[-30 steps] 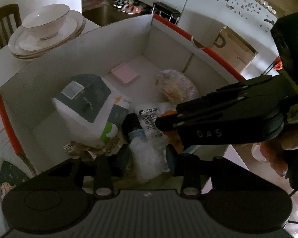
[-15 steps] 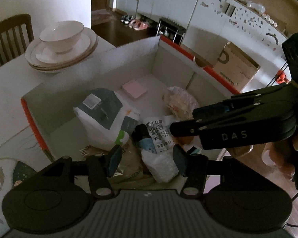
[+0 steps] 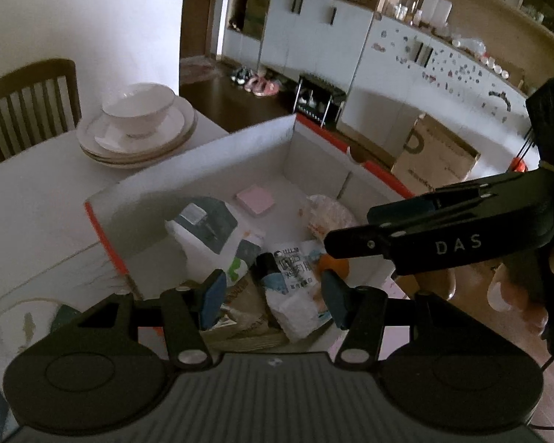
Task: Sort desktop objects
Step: 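Lower orange and tissue into the box and open both tools, then move both open tools back from the box to the table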
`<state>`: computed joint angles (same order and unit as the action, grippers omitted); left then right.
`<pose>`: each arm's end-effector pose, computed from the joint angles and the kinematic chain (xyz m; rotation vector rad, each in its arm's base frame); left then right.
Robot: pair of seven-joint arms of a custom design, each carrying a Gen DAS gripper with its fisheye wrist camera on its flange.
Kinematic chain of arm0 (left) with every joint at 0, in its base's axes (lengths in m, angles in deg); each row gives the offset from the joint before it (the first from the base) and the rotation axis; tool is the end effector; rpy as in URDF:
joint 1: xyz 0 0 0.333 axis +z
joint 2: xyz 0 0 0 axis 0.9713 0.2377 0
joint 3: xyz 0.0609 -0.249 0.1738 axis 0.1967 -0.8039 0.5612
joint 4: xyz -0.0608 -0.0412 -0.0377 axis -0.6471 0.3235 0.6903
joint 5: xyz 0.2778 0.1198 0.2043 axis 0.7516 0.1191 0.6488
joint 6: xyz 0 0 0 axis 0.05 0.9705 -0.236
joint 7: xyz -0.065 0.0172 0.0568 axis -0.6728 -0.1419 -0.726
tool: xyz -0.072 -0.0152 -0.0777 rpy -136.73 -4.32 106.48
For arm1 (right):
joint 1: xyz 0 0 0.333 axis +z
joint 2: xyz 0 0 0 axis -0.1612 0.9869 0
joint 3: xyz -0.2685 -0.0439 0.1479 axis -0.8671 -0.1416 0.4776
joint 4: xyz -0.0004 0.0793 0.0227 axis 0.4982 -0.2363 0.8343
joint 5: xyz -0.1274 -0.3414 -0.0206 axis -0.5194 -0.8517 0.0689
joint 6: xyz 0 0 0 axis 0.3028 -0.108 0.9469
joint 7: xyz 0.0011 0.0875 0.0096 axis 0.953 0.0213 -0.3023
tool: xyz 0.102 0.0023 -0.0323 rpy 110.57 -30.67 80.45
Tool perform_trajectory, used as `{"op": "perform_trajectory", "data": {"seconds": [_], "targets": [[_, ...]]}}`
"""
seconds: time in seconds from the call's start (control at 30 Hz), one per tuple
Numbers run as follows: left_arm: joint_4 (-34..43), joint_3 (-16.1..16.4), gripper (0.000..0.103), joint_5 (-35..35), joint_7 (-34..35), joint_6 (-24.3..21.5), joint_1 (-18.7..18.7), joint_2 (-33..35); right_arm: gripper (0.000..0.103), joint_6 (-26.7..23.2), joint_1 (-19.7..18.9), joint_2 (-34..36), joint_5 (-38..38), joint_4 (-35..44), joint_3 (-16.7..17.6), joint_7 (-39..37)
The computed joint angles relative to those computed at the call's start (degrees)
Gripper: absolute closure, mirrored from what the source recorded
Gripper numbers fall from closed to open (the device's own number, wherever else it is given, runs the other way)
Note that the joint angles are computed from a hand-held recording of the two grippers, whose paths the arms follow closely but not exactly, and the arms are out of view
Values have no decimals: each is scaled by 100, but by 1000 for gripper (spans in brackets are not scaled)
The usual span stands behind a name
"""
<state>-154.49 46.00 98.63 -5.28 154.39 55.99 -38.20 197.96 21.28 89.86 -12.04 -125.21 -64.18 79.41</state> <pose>0.5845 -0.3324 0.5596 -1.7524 1.9965 -0.9196 0.5816 0.4240 0.5564 -1.9959 1.4186 -0.1592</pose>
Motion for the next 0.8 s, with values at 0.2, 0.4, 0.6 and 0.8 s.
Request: {"op": "perform_trajectory", "data": {"seconds": [0.2, 0.4, 0.6, 0.8], "targets": [[-710, 44, 47, 163, -267, 506, 78, -530, 32, 363, 123, -325, -160, -464, -37, 227], [-1372, 20, 37, 401, -463, 906, 227, -1015, 29, 715, 304, -589, -512, -854, -84, 581], [-1913, -71, 31, 225, -286, 1184, 469, -1409, 17, 988, 553, -759, -1025, -1150, -153, 1115], [-2389, -128, 27, -64, 39, 1419, 671, -1767, 10, 1138, 780, -799, -1473, -1235, -191, 1680]]}}
